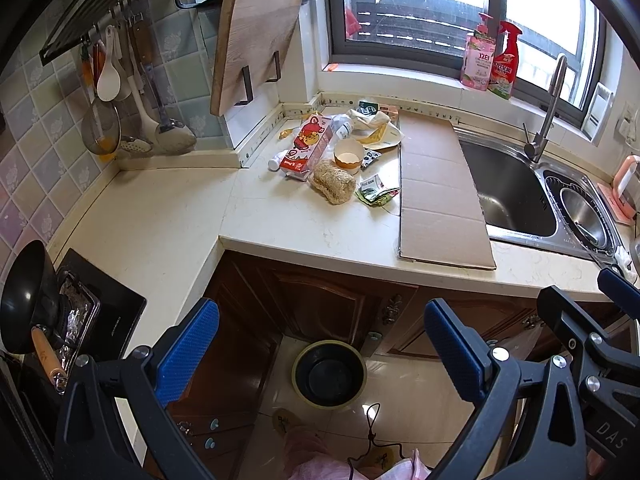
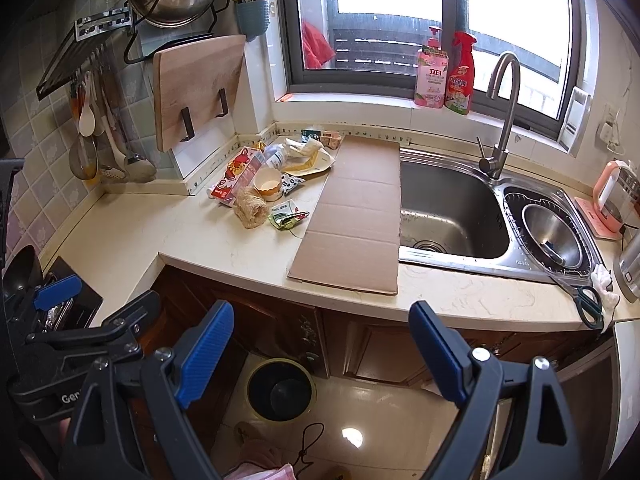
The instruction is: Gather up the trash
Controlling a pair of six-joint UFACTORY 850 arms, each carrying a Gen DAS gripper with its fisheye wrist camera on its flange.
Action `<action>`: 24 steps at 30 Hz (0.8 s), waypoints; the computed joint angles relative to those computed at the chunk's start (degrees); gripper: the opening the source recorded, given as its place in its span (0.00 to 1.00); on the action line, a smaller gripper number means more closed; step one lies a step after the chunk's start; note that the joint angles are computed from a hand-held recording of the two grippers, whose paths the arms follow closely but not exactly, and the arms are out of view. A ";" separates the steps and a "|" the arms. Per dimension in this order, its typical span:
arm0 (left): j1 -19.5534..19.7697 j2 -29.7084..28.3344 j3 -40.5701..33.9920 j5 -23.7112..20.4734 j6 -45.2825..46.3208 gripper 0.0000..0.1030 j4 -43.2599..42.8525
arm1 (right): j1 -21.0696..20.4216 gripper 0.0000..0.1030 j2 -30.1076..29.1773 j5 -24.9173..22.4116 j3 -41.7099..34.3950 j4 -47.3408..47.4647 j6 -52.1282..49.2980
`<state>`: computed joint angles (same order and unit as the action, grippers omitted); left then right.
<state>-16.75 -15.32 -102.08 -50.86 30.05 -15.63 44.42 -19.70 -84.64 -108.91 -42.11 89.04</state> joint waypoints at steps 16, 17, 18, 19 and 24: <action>-0.50 -0.25 -0.66 -0.11 -2.40 0.98 1.71 | -0.20 0.87 1.59 1.49 2.20 -0.29 -1.39; -0.59 -0.23 -0.73 -0.08 -2.63 0.98 1.93 | -0.23 0.87 1.53 1.44 2.11 -0.31 -1.83; -0.65 -0.24 -0.79 -0.03 -2.86 0.98 2.15 | -0.29 0.87 1.27 1.18 1.60 -0.29 -2.49; -0.70 -0.50 -1.18 -0.15 -3.18 0.98 2.42 | -0.27 0.87 1.31 1.11 1.55 -0.29 -2.65; -0.85 -0.40 -0.95 -0.04 -3.60 0.98 2.78 | -0.67 0.87 1.15 1.37 1.19 -0.06 -3.60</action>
<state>-17.59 -15.72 -103.03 -50.89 26.45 -12.85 43.75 -18.55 -83.27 -107.72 -42.17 85.44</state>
